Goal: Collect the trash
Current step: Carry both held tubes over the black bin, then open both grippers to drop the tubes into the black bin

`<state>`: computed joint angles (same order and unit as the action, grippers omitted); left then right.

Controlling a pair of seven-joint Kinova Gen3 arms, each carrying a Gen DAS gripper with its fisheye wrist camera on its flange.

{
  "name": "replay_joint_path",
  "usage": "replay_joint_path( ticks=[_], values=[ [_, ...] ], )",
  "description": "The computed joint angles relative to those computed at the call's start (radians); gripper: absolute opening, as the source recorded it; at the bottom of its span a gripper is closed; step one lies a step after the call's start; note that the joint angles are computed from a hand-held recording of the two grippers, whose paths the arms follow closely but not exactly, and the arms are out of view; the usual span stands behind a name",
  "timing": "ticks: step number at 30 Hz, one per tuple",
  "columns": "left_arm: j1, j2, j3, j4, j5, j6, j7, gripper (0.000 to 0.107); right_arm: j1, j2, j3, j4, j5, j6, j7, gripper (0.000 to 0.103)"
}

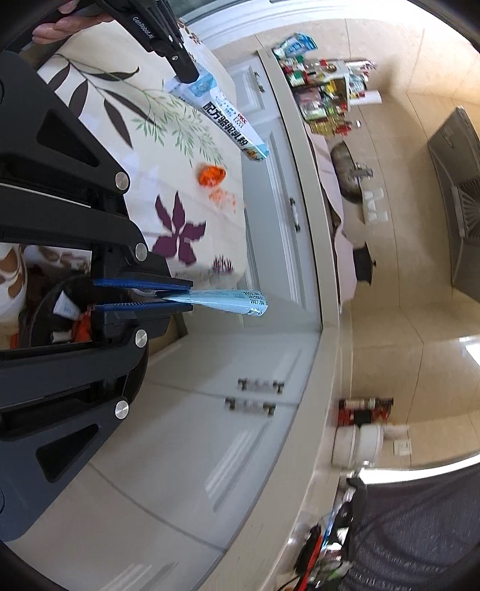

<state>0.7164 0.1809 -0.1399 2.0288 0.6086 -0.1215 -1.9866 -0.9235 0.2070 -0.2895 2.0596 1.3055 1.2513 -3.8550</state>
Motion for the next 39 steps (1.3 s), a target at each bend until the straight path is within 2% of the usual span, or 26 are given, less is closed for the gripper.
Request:
replay_joint_path(
  ticks=[3, 8, 16, 23, 28, 39],
  values=[
    [-0.001, 0.011, 0.039, -0.005, -0.024, -0.006, 0.016, 0.003, -0.011, -0.015, -0.009, 0.030, -0.027, 0.032, -0.025, 0.006],
    [0.050, 0.041, 0.034, -0.029, -0.036, 0.009, 0.030, 0.003, -0.015, -0.038, -0.024, 0.078, -0.058, 0.064, -0.067, 0.006],
    [0.223, 0.106, -0.094, -0.087, -0.059, 0.032, 0.070, 0.003, 0.007, -0.070, -0.040, 0.150, -0.074, 0.055, -0.127, 0.006],
    [0.321, 0.141, -0.175, -0.118, -0.102, 0.038, 0.133, 0.003, 0.029, -0.086, -0.047, 0.189, -0.062, 0.030, -0.154, 0.006],
    [0.368, 0.162, -0.224, -0.142, -0.138, 0.054, 0.180, 0.003, 0.041, -0.090, -0.049, 0.201, -0.049, 0.015, -0.169, 0.006],
    [0.405, 0.194, -0.264, -0.167, -0.252, 0.074, 0.306, 0.003, 0.068, -0.077, -0.037, 0.208, -0.021, -0.029, -0.183, 0.006]
  ],
)
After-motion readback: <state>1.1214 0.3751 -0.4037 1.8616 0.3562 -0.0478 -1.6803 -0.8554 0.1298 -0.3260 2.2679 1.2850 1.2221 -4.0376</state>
